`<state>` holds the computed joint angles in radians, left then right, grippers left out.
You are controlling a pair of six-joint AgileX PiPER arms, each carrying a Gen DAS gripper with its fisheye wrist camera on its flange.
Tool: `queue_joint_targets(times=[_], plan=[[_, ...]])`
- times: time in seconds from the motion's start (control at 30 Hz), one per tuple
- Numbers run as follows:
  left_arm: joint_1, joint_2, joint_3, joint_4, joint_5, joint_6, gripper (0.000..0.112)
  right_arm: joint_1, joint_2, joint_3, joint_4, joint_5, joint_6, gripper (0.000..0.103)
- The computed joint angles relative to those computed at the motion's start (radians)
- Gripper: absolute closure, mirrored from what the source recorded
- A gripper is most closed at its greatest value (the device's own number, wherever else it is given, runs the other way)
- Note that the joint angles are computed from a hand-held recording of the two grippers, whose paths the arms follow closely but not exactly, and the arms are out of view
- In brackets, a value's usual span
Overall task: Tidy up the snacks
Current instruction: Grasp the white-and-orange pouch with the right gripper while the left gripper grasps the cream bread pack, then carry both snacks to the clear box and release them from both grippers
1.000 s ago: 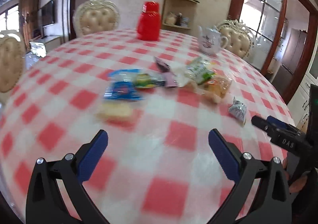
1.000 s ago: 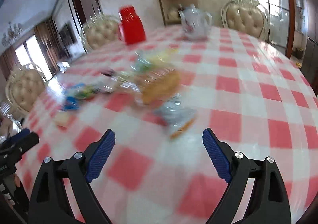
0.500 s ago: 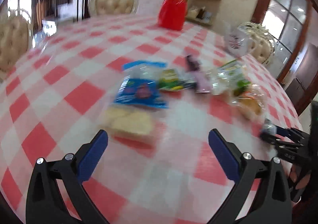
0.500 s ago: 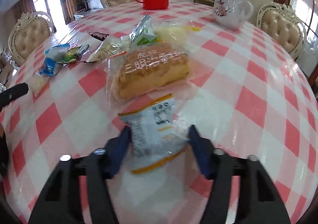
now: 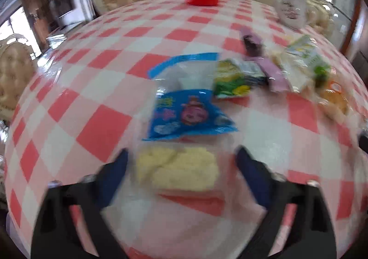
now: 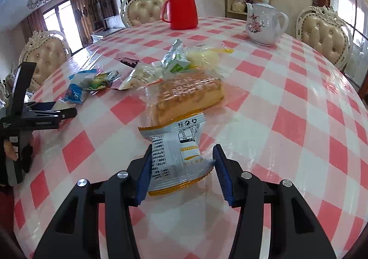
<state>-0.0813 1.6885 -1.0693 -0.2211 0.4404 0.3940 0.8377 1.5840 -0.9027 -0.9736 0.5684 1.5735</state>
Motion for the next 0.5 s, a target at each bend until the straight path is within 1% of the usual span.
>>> queue_joint_targets(times=[0.03, 0.07, 0.13, 0.17, 0.2, 0.23, 0.27, 0.37, 0.43, 0.5], plan=[[-0.002, -0.018, 0.023, -0.024, -0.012, 0.036, 0.043, 0.007, 0.000, -0.002, -0.005, 0.005, 0.010, 0.053], [-0.003, -0.045, 0.050, -0.033, -0.022, 0.067, 0.046, 0.016, 0.000, -0.003, -0.015, 0.012, 0.026, 0.053], [-0.001, -0.078, 0.086, -0.066, -0.035, 0.115, 0.049, 0.027, -0.004, 0.000, -0.034, 0.015, 0.063, 0.053], [0.000, -0.088, 0.099, -0.095, -0.037, 0.145, 0.049, 0.033, -0.009, 0.003, -0.048, 0.009, 0.089, 0.053], [0.005, -0.099, 0.112, -0.157, -0.033, 0.206, 0.050, 0.043, -0.011, 0.003, -0.062, 0.009, 0.110, 0.053], [0.010, -0.113, 0.122, -0.234, -0.013, 0.276, 0.050, 0.053, -0.010, -0.001, -0.070, 0.016, 0.123, 0.053], [0.004, -0.125, 0.136, -0.270, -0.010, 0.308, 0.050, 0.067, -0.005, -0.009, -0.076, 0.028, 0.133, 0.053], [-0.046, -0.186, 0.205, -0.327, -0.048, 0.355, 0.050, 0.093, 0.011, -0.032, -0.077, 0.049, 0.153, 0.053], [-0.079, -0.225, 0.242, -0.389, -0.065, 0.397, 0.050, 0.113, 0.028, -0.053, -0.065, 0.077, 0.155, 0.053], [-0.110, -0.245, 0.261, -0.421, -0.084, 0.403, 0.049, 0.136, 0.049, -0.077, -0.054, 0.113, 0.161, 0.053]])
